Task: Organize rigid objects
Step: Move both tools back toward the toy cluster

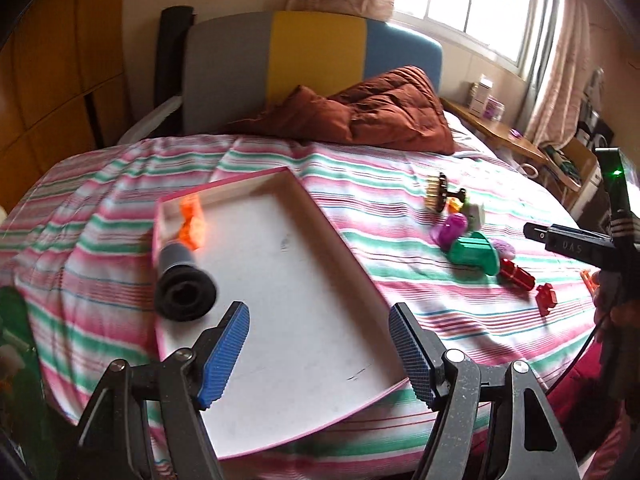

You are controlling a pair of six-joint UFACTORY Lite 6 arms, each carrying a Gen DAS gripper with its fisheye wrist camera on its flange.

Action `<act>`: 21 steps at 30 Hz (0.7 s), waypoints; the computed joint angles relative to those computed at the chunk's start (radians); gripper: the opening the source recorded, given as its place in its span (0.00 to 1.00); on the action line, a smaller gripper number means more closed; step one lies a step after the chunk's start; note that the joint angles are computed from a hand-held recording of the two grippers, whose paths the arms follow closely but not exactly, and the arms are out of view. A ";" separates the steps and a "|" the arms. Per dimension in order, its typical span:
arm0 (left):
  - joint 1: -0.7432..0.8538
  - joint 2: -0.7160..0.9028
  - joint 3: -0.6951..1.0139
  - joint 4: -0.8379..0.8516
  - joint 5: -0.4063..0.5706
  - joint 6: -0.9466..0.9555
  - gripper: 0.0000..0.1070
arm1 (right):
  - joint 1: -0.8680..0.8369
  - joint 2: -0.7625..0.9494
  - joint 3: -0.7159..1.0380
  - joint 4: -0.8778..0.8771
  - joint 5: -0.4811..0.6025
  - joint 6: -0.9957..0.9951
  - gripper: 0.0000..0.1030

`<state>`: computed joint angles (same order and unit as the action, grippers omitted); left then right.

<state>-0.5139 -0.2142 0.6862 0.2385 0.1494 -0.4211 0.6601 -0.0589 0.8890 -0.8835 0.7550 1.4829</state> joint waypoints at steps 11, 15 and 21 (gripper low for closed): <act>-0.181 0.331 0.325 -0.041 0.043 0.013 0.68 | -0.360 -0.284 -0.300 0.044 -0.243 0.055 0.59; -0.222 0.487 0.481 -0.217 0.079 0.164 0.68 | -0.326 -0.265 -0.287 0.017 -0.247 0.090 0.59; -0.282 0.723 0.765 -0.313 0.152 0.225 0.87 | -0.384 -0.302 -0.322 0.066 -0.326 0.058 0.59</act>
